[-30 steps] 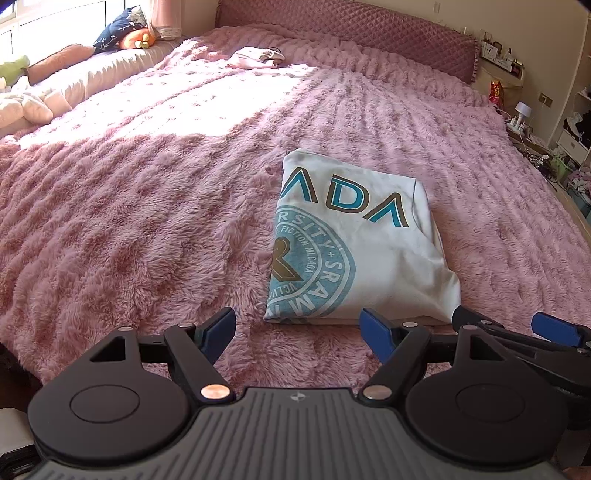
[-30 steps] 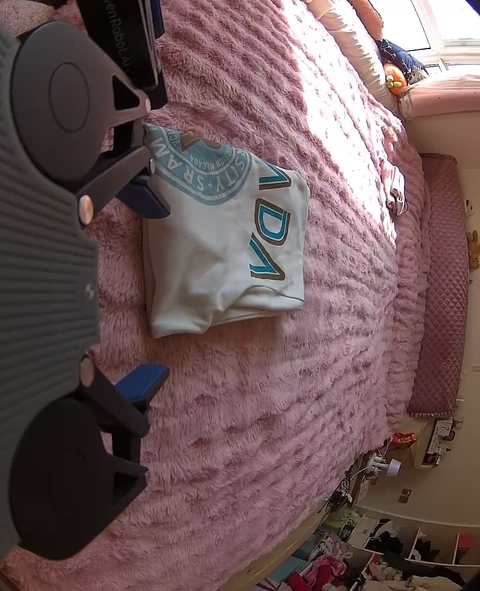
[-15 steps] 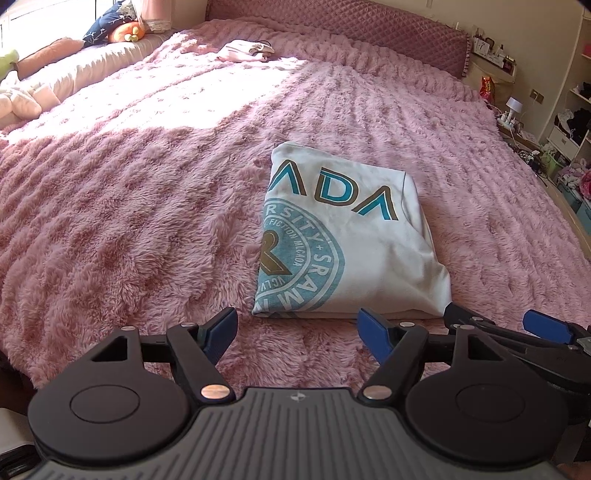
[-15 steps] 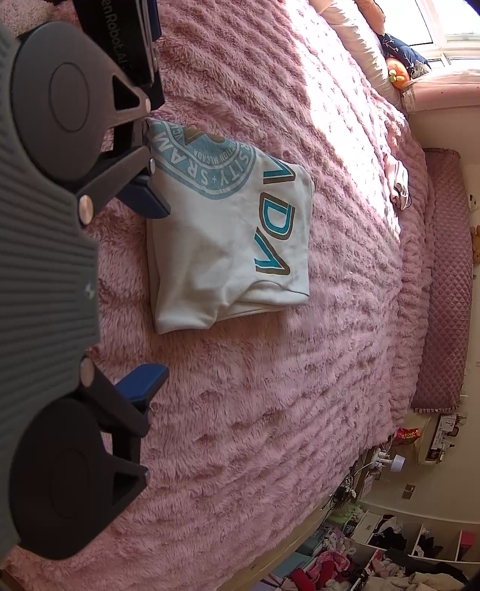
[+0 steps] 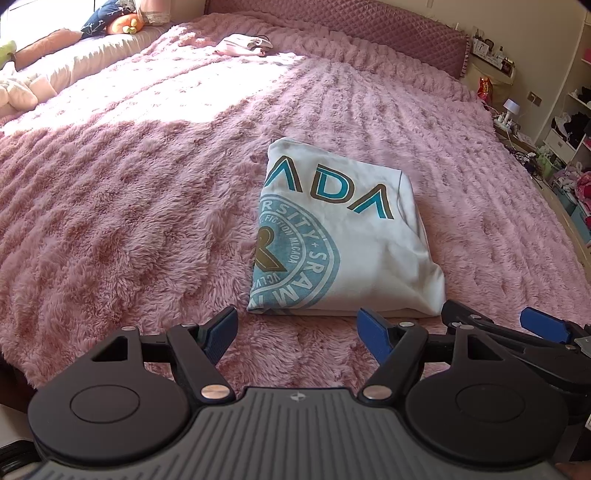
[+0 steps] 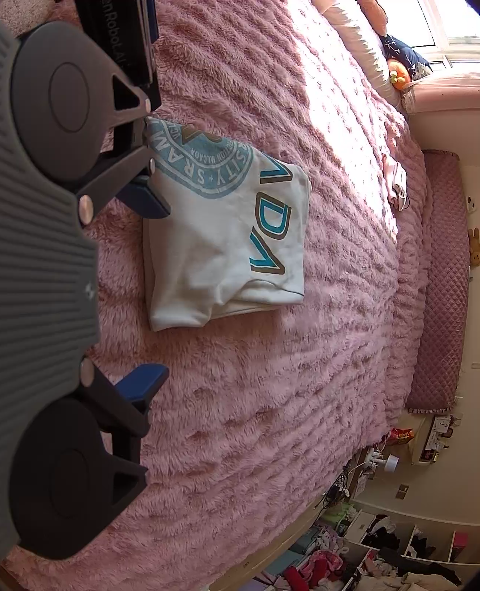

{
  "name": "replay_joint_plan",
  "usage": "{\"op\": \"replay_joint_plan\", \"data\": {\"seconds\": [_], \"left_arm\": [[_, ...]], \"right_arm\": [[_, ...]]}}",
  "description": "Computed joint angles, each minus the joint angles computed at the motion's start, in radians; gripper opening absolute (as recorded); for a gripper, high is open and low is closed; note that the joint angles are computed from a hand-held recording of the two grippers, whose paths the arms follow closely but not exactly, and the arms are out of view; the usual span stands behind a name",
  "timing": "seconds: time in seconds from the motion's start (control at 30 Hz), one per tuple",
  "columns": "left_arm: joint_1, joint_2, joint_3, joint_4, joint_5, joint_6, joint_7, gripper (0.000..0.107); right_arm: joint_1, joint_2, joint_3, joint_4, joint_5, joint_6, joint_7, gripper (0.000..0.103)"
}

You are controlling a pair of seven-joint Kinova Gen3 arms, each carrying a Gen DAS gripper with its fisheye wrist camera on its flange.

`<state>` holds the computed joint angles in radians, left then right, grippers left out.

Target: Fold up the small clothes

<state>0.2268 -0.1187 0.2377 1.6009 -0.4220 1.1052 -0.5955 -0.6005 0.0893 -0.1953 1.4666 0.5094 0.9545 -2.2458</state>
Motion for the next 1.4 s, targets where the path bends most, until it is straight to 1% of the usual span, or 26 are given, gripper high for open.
{"op": "replay_joint_plan", "data": {"seconds": [0.13, 0.27, 0.5, 0.73, 1.03, 1.23, 1.33, 1.4], "left_arm": [[-0.002, 0.001, -0.005, -0.002, 0.013, 0.003, -0.006, 0.086], [0.003, 0.014, 0.003, -0.015, -0.009, 0.028, 0.002, 0.086], [0.011, 0.016, -0.005, -0.019, -0.009, 0.033, -0.002, 0.086], [0.024, 0.037, -0.002, -0.033, -0.027, 0.065, 0.006, 0.087], [0.030, 0.037, -0.015, -0.031, -0.020, 0.065, 0.006, 0.087], [0.040, 0.044, -0.008, -0.035, -0.049, 0.080, 0.025, 0.087], [0.043, 0.035, -0.006, -0.020, -0.063, 0.061, 0.034, 0.087], [0.041, 0.037, -0.007, -0.023, -0.059, 0.064, 0.032, 0.087]], "right_arm": [[-0.003, 0.002, 0.000, -0.003, 0.003, 0.006, 0.002, 0.082], [-0.005, 0.006, 0.000, -0.006, 0.007, 0.011, 0.009, 0.082], [-0.010, 0.009, 0.002, -0.010, 0.009, 0.014, 0.006, 0.082], [-0.016, 0.021, 0.005, -0.020, 0.008, 0.029, 0.011, 0.082], [-0.015, 0.020, 0.009, -0.012, 0.002, 0.023, 0.016, 0.082], [-0.013, 0.020, 0.009, -0.011, -0.002, 0.024, 0.018, 0.082], [-0.012, 0.021, 0.010, -0.010, -0.002, 0.020, 0.016, 0.082], [-0.013, 0.021, 0.009, -0.010, 0.000, 0.021, 0.016, 0.082]]}}
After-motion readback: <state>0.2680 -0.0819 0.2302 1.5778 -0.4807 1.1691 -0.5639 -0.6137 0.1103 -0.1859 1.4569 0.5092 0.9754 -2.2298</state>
